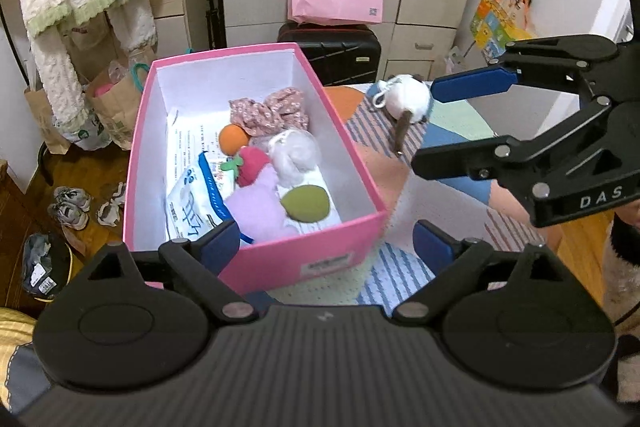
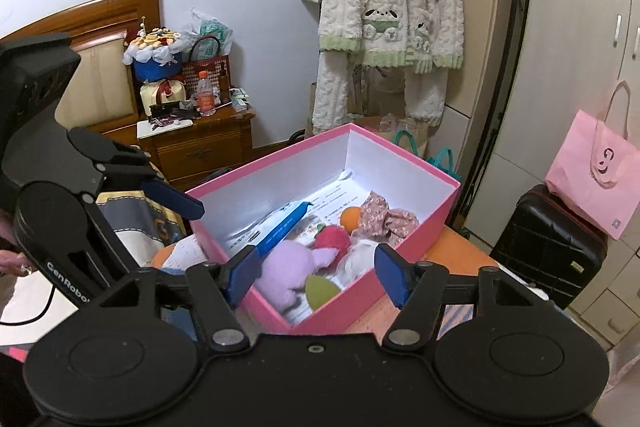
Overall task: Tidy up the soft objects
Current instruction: 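Move both tools back to the white plush cat on the bed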
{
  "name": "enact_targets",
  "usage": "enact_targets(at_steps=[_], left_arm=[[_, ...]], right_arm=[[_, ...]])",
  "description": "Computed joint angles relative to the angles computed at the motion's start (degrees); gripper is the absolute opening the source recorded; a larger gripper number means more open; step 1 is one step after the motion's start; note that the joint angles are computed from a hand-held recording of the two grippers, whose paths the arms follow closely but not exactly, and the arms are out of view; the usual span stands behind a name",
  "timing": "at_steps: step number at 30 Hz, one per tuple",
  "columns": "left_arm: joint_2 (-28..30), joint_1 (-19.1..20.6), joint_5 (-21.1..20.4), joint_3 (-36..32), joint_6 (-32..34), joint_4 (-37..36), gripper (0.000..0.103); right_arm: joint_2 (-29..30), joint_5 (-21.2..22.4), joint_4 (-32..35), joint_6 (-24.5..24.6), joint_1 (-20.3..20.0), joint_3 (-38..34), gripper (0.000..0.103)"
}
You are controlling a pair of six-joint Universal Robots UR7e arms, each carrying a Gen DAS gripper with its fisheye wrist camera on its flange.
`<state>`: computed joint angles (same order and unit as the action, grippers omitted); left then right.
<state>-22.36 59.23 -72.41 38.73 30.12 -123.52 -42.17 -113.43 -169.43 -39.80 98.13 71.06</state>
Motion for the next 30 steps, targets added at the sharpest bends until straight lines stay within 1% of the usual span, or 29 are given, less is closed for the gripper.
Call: enact_targets(at_steps=[3, 6, 9, 11, 13, 14, 15, 19, 22, 24, 26, 28, 30], left_arm=[[-2.08, -0.71, 0.37, 4.2, 0.81, -1.81, 0.095], [-3.57, -1.34, 0.76, 7.42, 0.76, -2.87, 0.099], [-4.26, -2.35, 2.22, 9.23, 0.81, -1.46, 0.1], [-4.7, -2.83, 2.11, 10.39, 1.07, -0.92, 0.1], [-4.83, -3.21, 1.78, 11.09, 1.7, -0.81, 0.1], [-4.74, -3.43, 1.72, 11.31, 2.02, -1.0, 0.1], [-4.55, -3.63, 1.73, 11.36, 2.19, -1.17, 0.1], [-2.77, -4.31, 1.67, 10.1, 1.52, -1.65, 0.1], [-0.18, -4.74, 0.57, 5.42, -1.01, 2.6, 0.099], [1.33, -5.12, -0.66, 2.31, -1.82, 4.75, 0.1], [1.87, -5.54, -0.97, 1.81, -1.03, 3.25, 0.099], [2.07, -5.91, -1.67, 2.52, 0.52, 0.39, 0.099], [2.98, -5.97, -3.04, 1.73, 1.23, -0.4, 0.099]], right_arm=[[-1.79, 0.21, -1.08, 0.08, 0.11, 3.14, 0.071], [-3.66, 0.14, -2.97, -0.64, 0.15, 6.52, 0.072], [-5.41, 0.25, -5.05, -0.97, 0.15, 9.78, 0.073], [-6.34, 0.26, -7.21, -1.5, 0.1, 11.82, 0.074], [-7.26, 0.17, -9.61, -2.34, -0.06, 13.97, 0.077], [-7.77, 0.26, -10.48, -2.48, -0.25, 14.92, 0.081], [-8.35, 0.54, -11.36, -2.4, -0.53, 15.89, 0.084], [-10.28, 0.56, -14.52, -1.13, -1.74, 18.95, 0.085], [-11.44, 0.13, -17.24, 0.15, -3.05, 20.9, 0.085], [-11.44, -2.08, -20.54, 0.8, -3.55, 21.42, 0.085], [-11.4, -3.86, -24.71, -0.06, -3.96, 22.35, 0.087], [-11.86, -3.68, -27.05, -0.55, -4.8, 23.28, 0.089], [-12.63, -2.67, -28.96, -0.55, -5.85, 24.58, 0.089]])
